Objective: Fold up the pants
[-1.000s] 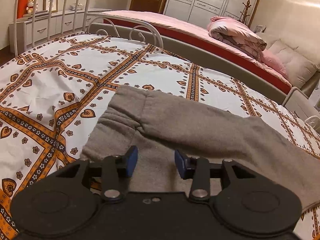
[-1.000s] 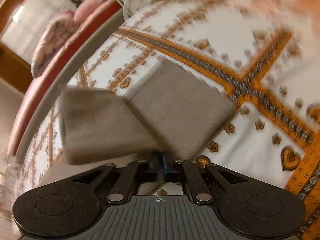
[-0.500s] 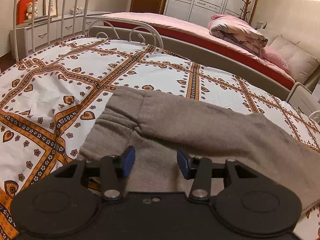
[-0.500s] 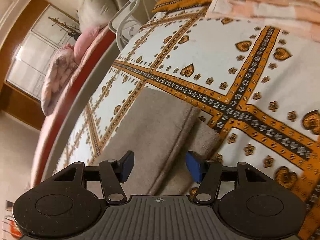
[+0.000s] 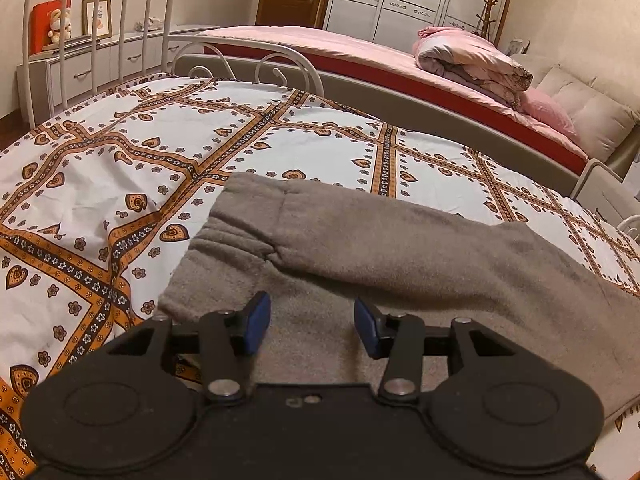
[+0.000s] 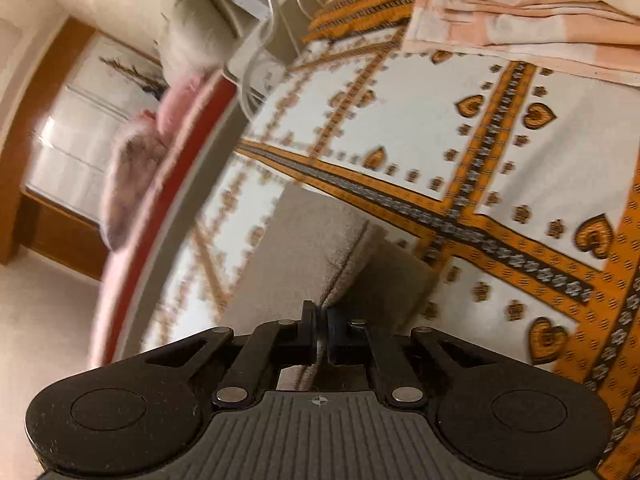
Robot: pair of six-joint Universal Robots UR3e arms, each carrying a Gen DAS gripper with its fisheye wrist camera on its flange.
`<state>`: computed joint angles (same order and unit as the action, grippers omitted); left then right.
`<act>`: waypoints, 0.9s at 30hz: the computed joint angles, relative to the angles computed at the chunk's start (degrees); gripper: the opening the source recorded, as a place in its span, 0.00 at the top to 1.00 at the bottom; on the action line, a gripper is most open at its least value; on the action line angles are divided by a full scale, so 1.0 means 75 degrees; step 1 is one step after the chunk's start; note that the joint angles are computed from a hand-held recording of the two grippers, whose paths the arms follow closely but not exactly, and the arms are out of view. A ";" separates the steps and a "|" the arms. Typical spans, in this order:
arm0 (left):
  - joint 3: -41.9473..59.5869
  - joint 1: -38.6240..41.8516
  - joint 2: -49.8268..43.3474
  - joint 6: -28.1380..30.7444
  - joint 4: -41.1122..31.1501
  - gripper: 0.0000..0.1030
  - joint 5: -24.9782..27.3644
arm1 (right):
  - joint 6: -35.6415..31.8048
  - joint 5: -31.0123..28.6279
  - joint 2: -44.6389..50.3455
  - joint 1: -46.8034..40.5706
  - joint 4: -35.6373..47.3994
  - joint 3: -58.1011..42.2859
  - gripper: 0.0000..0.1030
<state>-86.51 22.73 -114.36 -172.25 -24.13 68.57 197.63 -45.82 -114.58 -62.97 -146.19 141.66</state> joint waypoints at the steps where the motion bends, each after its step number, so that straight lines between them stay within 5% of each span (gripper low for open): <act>1: -0.0012 0.0008 0.0011 0.0013 -0.0006 0.63 -0.0016 | 0.0153 -0.0340 0.0425 0.0227 -0.0255 -0.0110 0.95; 4: -0.0085 0.0068 0.0069 0.0000 -0.0003 0.63 -0.0117 | 0.0581 -0.0911 0.1400 0.0755 -0.1102 -0.0325 0.95; 7: -0.0110 0.0171 0.0109 0.0075 -0.0067 0.63 -0.0295 | 0.0744 -0.0757 0.0958 0.0667 -0.1354 -0.0133 0.95; 13: 0.0018 0.0216 0.0168 0.0332 -0.0332 0.63 -0.0374 | 0.0238 -0.1520 0.2005 0.1294 -0.1954 -0.0492 0.95; 21: -0.1158 0.1122 0.1101 -0.0694 0.0792 0.59 -0.0859 | -0.0632 -0.0692 -0.0016 0.0433 -0.0892 0.0155 0.94; 27: -0.1085 0.2006 0.1199 -0.1419 -0.0624 0.65 -0.2128 | -0.0762 -0.0605 -0.0208 0.0239 -0.0462 0.0096 0.94</act>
